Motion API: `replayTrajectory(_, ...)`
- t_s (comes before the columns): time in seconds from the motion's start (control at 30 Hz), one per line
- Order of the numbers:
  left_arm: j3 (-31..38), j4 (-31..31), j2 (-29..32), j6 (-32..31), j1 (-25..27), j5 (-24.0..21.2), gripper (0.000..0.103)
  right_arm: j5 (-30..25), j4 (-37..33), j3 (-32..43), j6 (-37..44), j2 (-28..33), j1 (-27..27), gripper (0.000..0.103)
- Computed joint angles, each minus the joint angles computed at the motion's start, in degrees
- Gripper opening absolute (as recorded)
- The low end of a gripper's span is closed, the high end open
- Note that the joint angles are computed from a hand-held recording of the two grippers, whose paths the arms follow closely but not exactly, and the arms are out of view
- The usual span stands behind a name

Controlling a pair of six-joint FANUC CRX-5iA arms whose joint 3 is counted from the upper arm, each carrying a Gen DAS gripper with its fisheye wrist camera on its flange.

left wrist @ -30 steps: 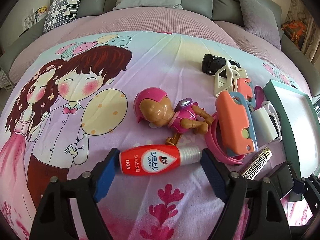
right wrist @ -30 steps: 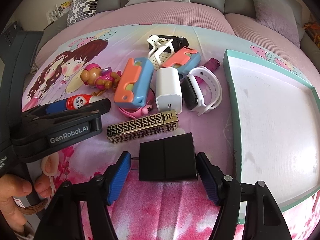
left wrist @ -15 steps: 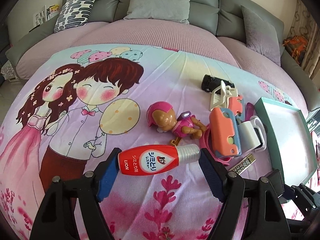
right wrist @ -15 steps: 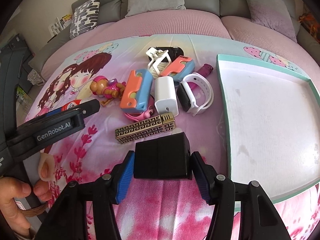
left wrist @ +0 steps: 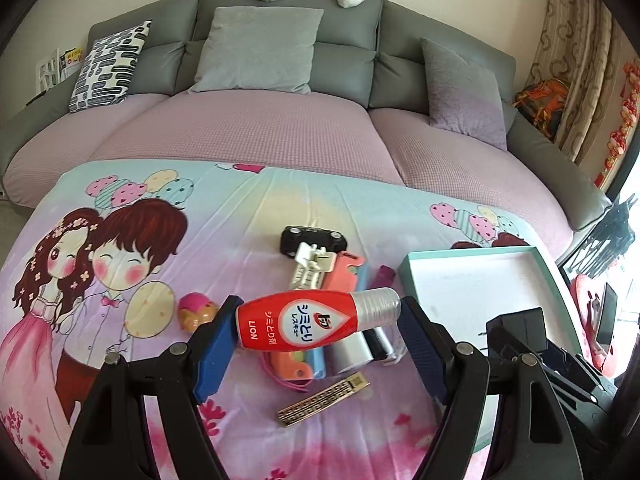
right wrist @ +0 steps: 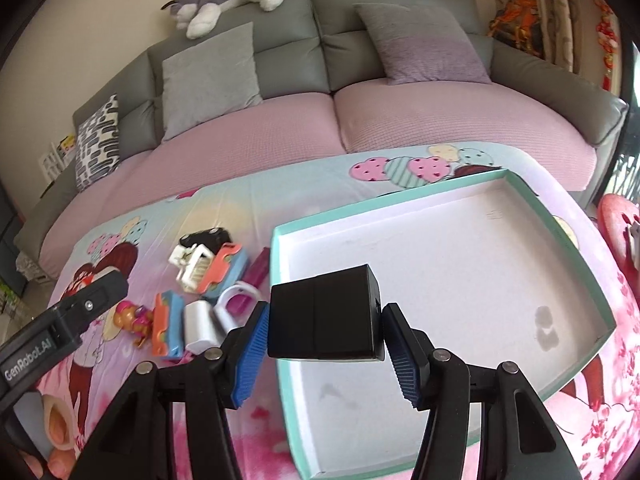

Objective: Organize rigid objects
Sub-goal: 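Carry the red bottle and black charger into the tray and release both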

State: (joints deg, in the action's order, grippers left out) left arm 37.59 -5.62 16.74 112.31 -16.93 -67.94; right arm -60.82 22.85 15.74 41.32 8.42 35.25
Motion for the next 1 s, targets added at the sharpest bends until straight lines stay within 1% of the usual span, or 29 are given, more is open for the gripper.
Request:
replayTrajectory(0.1, 3.80, 0.98, 3.36, -0.62, -1.62, -0.91, 0.079, -0.26, 2.68, -1.05, -2.65, 0.18, -1.89, 0.060)
replayTrajectory(0.2, 8.57, 0.63, 7.13, -1.16, -3.55, -2.68, 0.079, -0.21, 5.08, -3.08, -4.46, -0.13, -3.50, 0.060)
replayTrajectory(0.37, 16.29, 0.48, 12.95, -1.72, -6.42, -5.33, 0.079, 0.27, 7.34, -5.81, -6.39, -1.16, -5.83, 0.060)
replayTrajectory(0.63, 31.91, 0.32, 23.58, -2.63, -9.96, -11.70, 0.079, 0.14, 7.69, -8.80, -8.35, -2.97, -8.61, 0.060)
replayTrajectory(0.77, 39.25, 0.35, 28.16, -2.66, -10.90, -15.31, 0.079, -0.54, 6.26, -8.75, -8.37, -2.86, -9.68, 0.060)
replayTrajectory(0.87, 40.65, 0.01, 29.15, -2.01, -11.28, -16.02, 0.079, -0.43, 5.19, -8.75, -7.88, -2.88, -10.24, 0.060)
replayTrajectory(1.0, 39.25, -0.56, 28.50, 0.13, -11.28, -15.87, 0.080, -0.34, 4.84, -8.86, -7.32, -3.02, -10.31, 0.060)
